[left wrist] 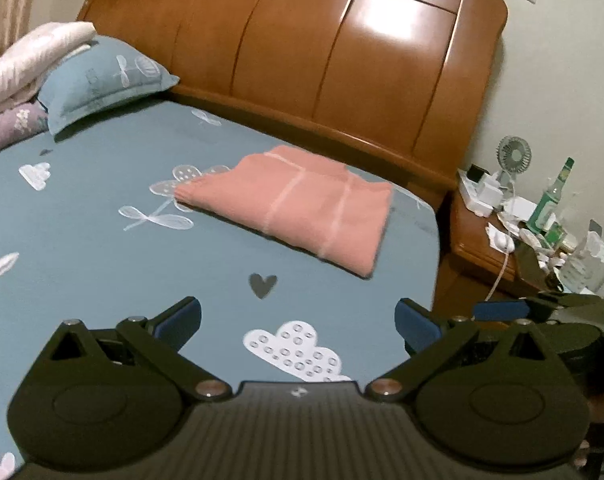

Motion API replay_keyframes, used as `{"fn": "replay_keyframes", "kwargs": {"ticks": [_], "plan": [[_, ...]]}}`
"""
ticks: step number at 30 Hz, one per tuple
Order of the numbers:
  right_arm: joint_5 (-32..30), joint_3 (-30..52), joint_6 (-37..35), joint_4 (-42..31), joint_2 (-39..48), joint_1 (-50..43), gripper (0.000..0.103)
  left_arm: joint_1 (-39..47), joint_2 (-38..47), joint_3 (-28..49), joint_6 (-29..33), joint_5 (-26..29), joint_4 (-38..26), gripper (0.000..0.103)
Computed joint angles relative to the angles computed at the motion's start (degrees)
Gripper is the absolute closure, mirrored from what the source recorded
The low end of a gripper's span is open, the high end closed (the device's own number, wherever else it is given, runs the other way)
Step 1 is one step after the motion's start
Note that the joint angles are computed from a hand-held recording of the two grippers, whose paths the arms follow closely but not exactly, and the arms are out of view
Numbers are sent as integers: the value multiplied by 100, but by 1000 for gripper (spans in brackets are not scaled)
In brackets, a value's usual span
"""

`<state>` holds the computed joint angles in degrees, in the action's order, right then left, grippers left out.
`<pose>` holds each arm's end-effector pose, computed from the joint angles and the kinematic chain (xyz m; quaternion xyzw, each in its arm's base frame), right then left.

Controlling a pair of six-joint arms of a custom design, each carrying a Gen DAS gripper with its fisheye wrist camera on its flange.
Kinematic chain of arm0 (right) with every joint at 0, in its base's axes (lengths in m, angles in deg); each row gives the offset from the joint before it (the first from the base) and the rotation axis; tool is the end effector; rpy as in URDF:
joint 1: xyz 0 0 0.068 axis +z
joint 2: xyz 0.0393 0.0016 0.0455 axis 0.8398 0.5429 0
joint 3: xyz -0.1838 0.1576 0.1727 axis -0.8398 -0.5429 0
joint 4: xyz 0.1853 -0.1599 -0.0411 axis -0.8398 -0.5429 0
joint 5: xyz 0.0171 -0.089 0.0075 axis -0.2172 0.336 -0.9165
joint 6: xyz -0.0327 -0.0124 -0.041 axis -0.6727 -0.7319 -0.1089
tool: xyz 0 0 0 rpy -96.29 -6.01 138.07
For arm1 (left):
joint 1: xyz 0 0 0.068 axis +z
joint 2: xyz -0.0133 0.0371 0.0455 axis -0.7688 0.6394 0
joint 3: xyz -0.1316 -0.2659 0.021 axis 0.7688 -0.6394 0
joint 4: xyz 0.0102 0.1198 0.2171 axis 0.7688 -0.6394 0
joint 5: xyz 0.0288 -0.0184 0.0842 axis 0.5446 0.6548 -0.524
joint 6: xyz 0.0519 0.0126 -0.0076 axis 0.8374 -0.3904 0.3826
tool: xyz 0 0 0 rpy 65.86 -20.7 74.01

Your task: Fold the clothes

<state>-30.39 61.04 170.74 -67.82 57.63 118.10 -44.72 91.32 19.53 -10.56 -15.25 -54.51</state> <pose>0.1584 0.2346 0.2754 0.2967 0.8790 -0.0537 0.3695 0.3225 0.0045 0.2851 0.3867 0.8125 -0.2824 0.3326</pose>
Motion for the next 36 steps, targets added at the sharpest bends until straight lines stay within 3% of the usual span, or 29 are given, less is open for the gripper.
{"fn": "replay_keyframes", "kwargs": {"ticks": [4, 14, 28, 36], "plan": [[29, 264, 606, -632, 164, 235, 0, -232, -183, -114, -109, -590, -9, 1], [25, 612, 1247, -1342, 401, 480, 0, -135, -234, -27, -97, -792, -160, 1], [-9, 1034, 1356, -1833, 573, 490, 0, -184, -270, 47, 113, -833, -244, 1], [21, 840, 1204, -1655, 430, 375, 0, -303, -283, 15, 124, -859, -130, 1]]}}
